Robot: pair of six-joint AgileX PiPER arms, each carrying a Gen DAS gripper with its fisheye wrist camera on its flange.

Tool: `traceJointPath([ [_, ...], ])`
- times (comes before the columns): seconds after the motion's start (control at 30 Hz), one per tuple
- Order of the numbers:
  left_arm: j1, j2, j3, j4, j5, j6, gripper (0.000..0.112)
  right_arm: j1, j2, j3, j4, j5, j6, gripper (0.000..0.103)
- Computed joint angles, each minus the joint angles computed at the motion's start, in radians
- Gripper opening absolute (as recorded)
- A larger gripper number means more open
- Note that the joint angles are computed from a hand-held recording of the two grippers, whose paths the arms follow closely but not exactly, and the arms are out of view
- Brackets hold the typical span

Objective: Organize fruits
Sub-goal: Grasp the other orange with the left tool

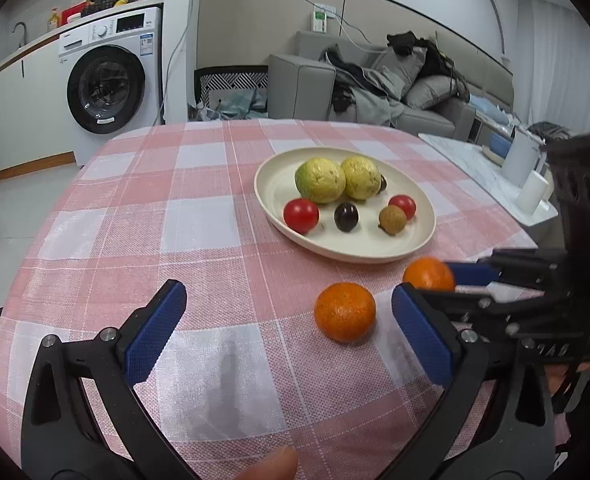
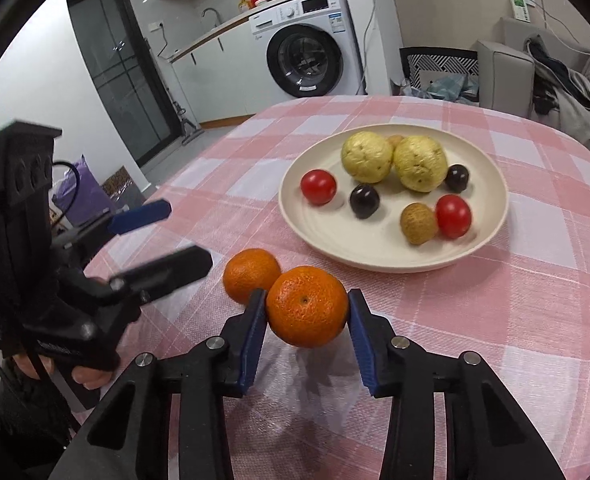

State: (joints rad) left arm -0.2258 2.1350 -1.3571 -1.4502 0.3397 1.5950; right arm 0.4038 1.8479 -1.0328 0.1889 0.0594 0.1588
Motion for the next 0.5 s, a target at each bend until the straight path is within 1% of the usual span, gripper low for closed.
traceJointPath([
  [0.03,-0.005,0.004,-0.008,0.045,-0.001,-0.042,0.102,-0.006,-0.008,0.009,0.019,-0.004,-0.016,0.041],
  [0.1,-0.011,0.018,-0.032,0.165,0.011,-0.155,0.102,-0.019,-0.023,0.024,0.008,-0.011,-0.005,0.041],
  [0.17,-0.02,0.027,-0.049,0.236,0.007,-0.223,0.102,-0.031,-0.031,0.03,0.017,-0.011,-0.015,0.041],
  [0.23,-0.027,0.037,-0.066,0.307,0.003,-0.296,0.102,-0.039,-0.038,0.036,-0.044,-0.013,0.047,0.041],
  [0.27,-0.027,0.044,-0.077,0.342,0.013,-0.331,0.102,-0.044,-0.039,0.036,-0.023,-0.012,0.025,0.041],
  [0.3,-0.025,0.056,-0.096,0.389,0.037,-0.381,0.102,-0.047,-0.042,0.038,-0.042,-0.013,0.044,0.041],
  [0.37,-0.023,0.076,-0.132,0.47,0.071,-0.471,0.102,-0.049,-0.047,0.039,-0.133,-0.01,0.134,0.041],
  [0.4,-0.023,0.086,-0.148,0.506,0.083,-0.513,0.102,-0.05,-0.05,0.04,-0.155,-0.011,0.155,0.041],
  [0.47,-0.021,0.101,-0.173,0.544,0.11,-0.564,0.101,-0.051,-0.052,0.039,-0.175,-0.01,0.175,0.041],
  [0.5,-0.017,0.109,-0.186,0.543,0.133,-0.572,0.098,-0.05,-0.051,0.038,-0.229,-0.009,0.228,0.041],
])
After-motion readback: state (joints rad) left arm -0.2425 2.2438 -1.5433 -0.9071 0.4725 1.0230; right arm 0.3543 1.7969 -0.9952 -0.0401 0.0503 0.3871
